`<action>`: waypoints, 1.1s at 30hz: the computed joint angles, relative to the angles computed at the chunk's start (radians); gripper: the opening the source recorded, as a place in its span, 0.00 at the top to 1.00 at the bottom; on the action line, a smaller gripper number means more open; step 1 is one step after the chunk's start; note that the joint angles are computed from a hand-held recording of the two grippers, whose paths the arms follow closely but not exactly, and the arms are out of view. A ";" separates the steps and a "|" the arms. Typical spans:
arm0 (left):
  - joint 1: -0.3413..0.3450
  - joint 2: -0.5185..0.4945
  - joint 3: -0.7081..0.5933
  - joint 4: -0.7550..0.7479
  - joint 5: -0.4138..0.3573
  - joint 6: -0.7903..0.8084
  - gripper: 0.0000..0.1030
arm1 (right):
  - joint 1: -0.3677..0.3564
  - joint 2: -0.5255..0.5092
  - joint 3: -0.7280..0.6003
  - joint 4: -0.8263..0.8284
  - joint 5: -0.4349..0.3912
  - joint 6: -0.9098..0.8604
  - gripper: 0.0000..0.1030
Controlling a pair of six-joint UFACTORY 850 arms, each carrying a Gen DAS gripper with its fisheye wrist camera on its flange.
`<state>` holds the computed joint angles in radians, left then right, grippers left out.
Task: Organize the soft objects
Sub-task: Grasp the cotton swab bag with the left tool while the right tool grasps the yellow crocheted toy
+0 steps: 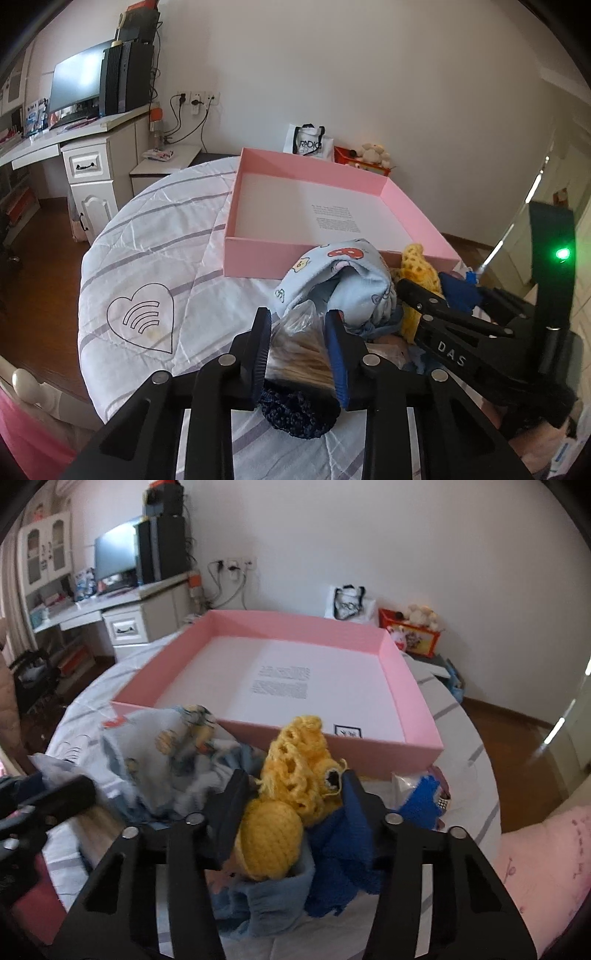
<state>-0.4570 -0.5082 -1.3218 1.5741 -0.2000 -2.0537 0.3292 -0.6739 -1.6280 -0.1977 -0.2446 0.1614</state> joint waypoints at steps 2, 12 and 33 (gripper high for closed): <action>0.004 0.002 0.001 -0.006 0.003 -0.001 0.77 | -0.009 0.005 0.007 0.062 0.007 -0.042 0.69; -0.020 0.008 -0.017 -0.025 -0.085 0.028 0.82 | -0.048 0.058 0.054 0.532 0.059 -0.451 0.86; 0.010 -0.076 -0.057 -0.163 -0.131 0.084 0.01 | -0.007 0.007 0.010 0.233 0.000 -0.229 0.51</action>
